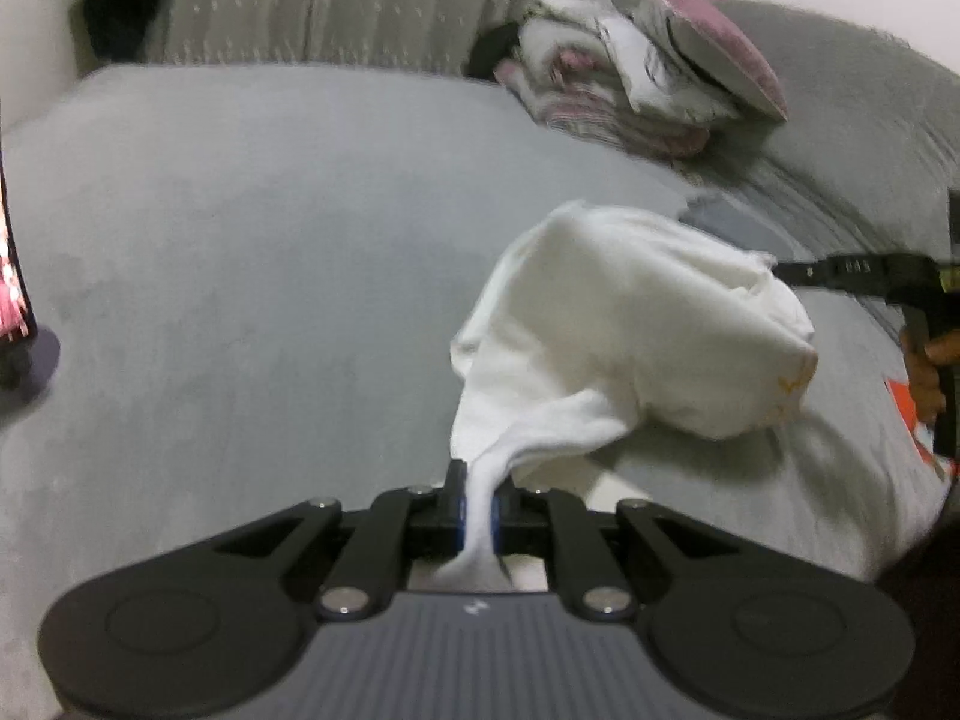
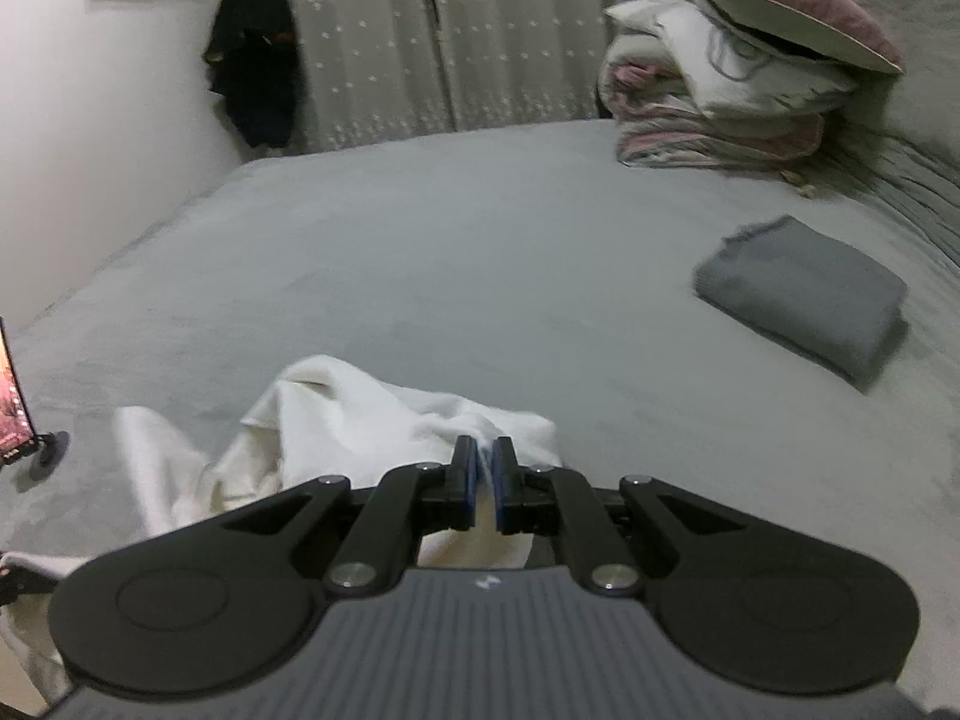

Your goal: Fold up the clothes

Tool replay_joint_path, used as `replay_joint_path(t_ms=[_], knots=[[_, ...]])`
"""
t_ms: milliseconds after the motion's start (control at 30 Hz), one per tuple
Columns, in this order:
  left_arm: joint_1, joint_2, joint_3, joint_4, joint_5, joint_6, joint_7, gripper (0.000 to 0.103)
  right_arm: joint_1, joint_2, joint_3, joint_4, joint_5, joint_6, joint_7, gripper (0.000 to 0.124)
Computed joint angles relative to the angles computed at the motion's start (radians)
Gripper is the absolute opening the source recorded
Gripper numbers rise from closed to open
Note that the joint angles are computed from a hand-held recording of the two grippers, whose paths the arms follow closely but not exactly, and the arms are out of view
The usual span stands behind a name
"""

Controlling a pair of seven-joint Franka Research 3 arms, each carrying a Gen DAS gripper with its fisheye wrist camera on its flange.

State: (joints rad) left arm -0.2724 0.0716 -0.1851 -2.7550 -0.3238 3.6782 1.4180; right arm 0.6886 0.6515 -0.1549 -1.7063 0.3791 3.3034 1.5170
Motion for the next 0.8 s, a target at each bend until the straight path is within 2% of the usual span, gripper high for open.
replay_joint_path(t_ms=[100,167,233,267,333,367,467,500,533,600,667,800], knots=[[0.054,-0.023,0.009,-0.022,0.203,-0.069,-0.083,0.008,0.019,-0.008,-0.027,-0.020,-0.001,-0.031,0.005,0.006],[0.062,-0.025,0.010,-0.020,0.238,-0.093,-0.071,0.010,0.024,-0.011,-0.036,-0.030,-0.015,-0.054,0.012,0.006],[0.069,-0.031,0.011,-0.016,0.266,-0.110,-0.064,0.012,0.002,-0.013,-0.012,-0.036,-0.040,-0.048,0.006,0.009],[0.071,-0.035,0.011,-0.014,0.272,-0.116,-0.061,0.017,-0.009,-0.017,0.002,-0.044,-0.049,-0.037,0.000,0.009],[0.098,-0.044,0.015,-0.012,0.364,-0.122,-0.127,0.035,-0.029,-0.025,0.027,-0.060,-0.060,-0.015,-0.015,0.015],[0.105,-0.048,0.016,-0.009,0.387,-0.120,-0.147,0.048,-0.039,-0.026,0.036,-0.058,-0.063,-0.013,-0.023,0.015],[0.114,-0.053,0.014,-0.016,0.413,-0.079,-0.154,0.057,-0.061,-0.033,0.062,-0.062,-0.066,-0.003,-0.044,0.018],[0.111,-0.051,0.010,-0.016,0.402,-0.067,-0.147,0.063,-0.070,-0.035,0.073,-0.065,-0.066,0.004,-0.052,0.026],[0.111,-0.050,0.009,-0.018,0.399,-0.052,-0.144,0.066,-0.075,-0.039,0.082,-0.070,-0.065,0.018,-0.060,0.046],[0.104,-0.048,0.003,-0.015,0.367,-0.033,-0.129,0.071,-0.096,-0.041,0.115,-0.078,-0.069,0.063,-0.085,0.063],[0.102,-0.038,0.003,-0.003,0.363,-0.020,-0.138,0.073,-0.116,-0.042,0.146,-0.083,-0.071,0.097,-0.116,0.063],[0.095,-0.011,0.004,0.029,0.345,0.014,-0.152,0.074,-0.123,-0.028,0.172,-0.061,-0.057,0.106,-0.165,0.063]])
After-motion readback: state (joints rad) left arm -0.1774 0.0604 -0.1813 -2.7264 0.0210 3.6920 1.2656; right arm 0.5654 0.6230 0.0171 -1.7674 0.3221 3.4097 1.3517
